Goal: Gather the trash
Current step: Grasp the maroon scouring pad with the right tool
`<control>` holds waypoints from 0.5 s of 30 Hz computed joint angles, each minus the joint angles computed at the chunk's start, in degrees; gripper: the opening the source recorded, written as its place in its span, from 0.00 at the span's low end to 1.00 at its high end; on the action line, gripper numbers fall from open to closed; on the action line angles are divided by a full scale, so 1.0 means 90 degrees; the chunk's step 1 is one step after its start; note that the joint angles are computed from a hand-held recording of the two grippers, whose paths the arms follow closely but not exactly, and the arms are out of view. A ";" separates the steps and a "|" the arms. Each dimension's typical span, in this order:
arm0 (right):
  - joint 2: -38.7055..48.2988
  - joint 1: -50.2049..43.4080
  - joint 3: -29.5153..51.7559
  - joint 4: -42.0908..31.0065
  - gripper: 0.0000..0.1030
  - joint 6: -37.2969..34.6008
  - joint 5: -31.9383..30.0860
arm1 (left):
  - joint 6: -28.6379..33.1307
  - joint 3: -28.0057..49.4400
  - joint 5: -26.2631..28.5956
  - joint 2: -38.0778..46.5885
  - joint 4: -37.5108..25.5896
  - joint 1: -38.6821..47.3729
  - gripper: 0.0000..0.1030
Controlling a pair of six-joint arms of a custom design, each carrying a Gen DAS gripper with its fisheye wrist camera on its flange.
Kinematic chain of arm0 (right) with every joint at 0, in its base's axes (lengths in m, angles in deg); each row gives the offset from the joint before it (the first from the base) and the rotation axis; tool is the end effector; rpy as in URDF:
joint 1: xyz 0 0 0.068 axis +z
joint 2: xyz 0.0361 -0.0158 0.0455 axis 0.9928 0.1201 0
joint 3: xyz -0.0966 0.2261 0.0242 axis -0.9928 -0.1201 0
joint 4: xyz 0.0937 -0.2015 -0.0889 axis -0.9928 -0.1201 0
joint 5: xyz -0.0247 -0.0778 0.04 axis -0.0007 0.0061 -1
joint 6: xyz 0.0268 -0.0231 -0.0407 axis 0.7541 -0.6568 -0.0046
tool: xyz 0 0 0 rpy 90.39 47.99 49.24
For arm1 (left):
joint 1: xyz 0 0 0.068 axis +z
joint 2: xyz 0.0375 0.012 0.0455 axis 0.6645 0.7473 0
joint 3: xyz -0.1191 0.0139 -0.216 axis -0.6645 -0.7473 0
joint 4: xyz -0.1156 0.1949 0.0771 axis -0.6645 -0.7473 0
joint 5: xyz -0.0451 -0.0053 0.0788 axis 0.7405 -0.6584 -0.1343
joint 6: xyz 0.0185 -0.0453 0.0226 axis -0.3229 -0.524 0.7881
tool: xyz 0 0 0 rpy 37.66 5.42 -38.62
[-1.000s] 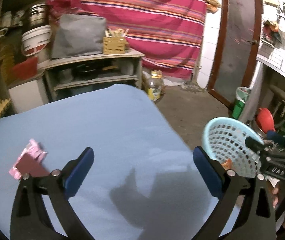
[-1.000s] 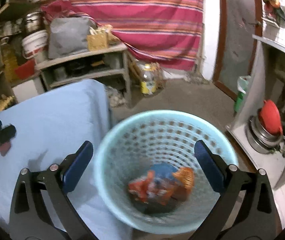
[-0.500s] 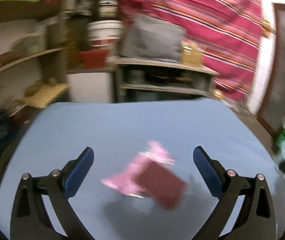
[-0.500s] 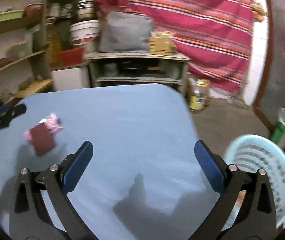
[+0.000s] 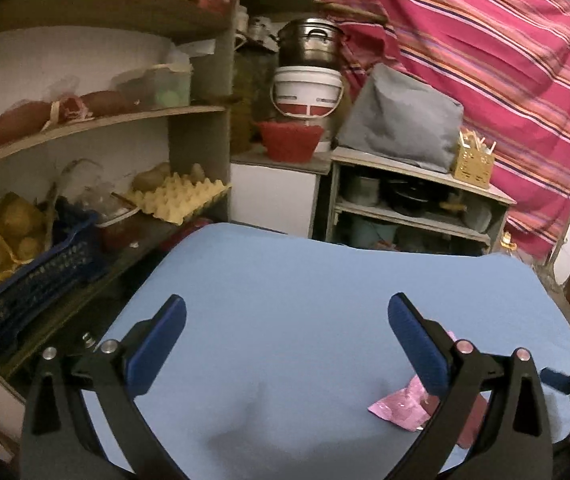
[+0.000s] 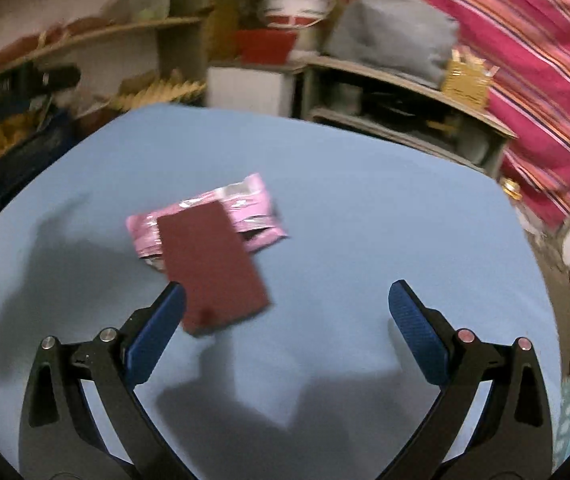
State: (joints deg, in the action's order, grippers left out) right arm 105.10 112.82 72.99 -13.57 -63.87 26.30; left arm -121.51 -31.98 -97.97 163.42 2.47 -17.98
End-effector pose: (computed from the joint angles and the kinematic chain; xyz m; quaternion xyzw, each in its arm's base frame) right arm 0.2658 0.1630 0.0695 -0.4475 0.8038 0.1514 0.3615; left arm 0.1320 -0.1637 0.1313 -0.3333 0.7863 0.1661 0.4931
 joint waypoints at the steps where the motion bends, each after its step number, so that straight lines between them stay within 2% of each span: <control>1: 0.0097 0.0112 0.0152 -0.0133 0.96 -0.0004 0.0028 | 0.0144 -0.0047 -0.0004 -0.0092 0.0112 0.0098 0.96; 7: 0.0579 0.0550 0.0935 -0.0820 0.94 0.0055 0.0211 | -0.0249 -0.0297 0.0054 -0.0343 -0.0048 0.0072 0.96; 8: 0.0676 0.0550 0.1108 -0.0986 0.91 0.0046 0.0181 | -0.0124 -0.0309 0.0064 -0.0380 -0.0026 0.0128 0.96; 12: 0.0978 0.0458 0.1638 -0.1731 0.66 -0.0009 -0.0168 | 0.0414 -0.0195 0.0017 -0.0259 0.0095 0.0258 0.96; 15: 0.0870 0.0294 0.1595 -0.1832 0.61 -0.0089 -0.0517 | 0.0900 -0.0200 0.0050 -0.0170 0.0528 0.0337 0.96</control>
State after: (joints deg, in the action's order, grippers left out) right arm 112.93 115.47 87.35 -30.06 -64.68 21.65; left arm -113.41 -33.79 -97.52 161.89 7.22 -14.94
